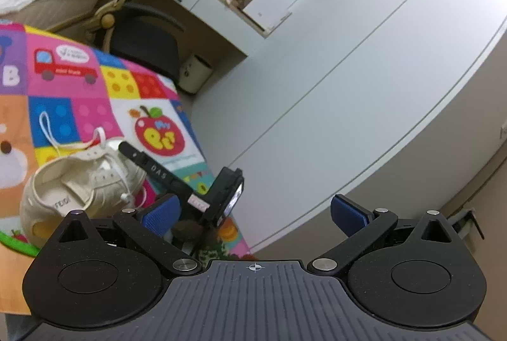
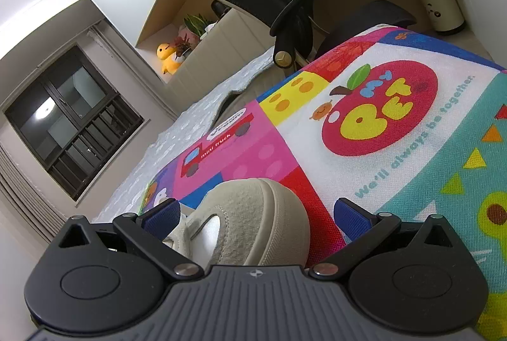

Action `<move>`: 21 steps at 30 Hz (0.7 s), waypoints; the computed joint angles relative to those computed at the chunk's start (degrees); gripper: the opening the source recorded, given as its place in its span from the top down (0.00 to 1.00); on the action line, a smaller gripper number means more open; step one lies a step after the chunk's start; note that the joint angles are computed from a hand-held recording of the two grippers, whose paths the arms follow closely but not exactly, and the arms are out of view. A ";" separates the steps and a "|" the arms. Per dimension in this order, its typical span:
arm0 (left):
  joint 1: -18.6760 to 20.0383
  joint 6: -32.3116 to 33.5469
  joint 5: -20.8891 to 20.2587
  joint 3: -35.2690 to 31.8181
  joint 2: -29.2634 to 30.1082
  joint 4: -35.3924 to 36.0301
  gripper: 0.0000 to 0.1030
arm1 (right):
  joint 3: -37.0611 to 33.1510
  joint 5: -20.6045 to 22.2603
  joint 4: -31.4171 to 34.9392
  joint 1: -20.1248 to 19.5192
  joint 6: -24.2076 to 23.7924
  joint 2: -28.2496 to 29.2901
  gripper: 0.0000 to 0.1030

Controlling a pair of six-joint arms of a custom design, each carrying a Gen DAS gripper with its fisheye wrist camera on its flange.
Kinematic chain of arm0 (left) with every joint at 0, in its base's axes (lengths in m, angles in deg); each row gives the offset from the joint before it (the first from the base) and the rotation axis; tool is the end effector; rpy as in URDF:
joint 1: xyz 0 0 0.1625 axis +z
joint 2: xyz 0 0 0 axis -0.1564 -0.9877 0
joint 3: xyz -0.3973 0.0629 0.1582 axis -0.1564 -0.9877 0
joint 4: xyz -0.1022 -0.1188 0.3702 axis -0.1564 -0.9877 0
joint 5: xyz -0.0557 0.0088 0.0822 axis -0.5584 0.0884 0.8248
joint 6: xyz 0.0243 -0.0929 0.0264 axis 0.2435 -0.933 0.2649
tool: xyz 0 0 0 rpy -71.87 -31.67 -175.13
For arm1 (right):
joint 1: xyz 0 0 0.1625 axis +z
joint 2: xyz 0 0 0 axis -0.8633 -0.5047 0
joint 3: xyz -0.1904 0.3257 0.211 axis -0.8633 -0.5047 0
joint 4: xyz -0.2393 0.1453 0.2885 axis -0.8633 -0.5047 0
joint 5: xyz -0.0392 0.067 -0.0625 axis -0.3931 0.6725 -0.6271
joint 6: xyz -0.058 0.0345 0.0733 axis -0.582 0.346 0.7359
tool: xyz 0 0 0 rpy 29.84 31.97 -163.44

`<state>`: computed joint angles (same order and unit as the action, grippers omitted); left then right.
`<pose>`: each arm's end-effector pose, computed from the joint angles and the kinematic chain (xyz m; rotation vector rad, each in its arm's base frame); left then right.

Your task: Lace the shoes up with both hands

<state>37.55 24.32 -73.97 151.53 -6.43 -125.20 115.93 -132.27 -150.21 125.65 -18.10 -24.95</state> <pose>-0.4733 -0.4881 0.0139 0.1647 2.7805 -1.4257 -0.1041 -0.6776 0.2146 -0.6979 2.7393 -0.8326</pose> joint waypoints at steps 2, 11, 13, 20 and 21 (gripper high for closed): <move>0.12 -0.89 0.18 -0.46 0.05 1.53 0.00 | -0.16 0.08 0.10 -0.04 0.01 0.09 0.00; -0.72 -0.58 1.46 1.18 -0.74 0.39 0.00 | 0.09 -1.62 -0.05 0.47 -0.55 -0.13 0.00; -1.05 1.52 1.16 2.53 -1.27 -2.80 0.00 | -0.13 -2.82 0.37 0.91 -0.95 -0.16 0.00; 1.58 11.97 16.72 9.73 0.43 -13.30 0.00 | -3.12 -5.49 9.56 1.57 2.19 -1.96 0.00; 2.10 10.85 20.17 10.86 0.65 -10.80 0.00 | -3.38 -3.67 11.72 0.90 4.44 -2.56 0.00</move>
<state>39.64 35.17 -53.80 162.39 -5.78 -136.01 112.55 -135.94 -138.49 126.54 -13.66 -27.51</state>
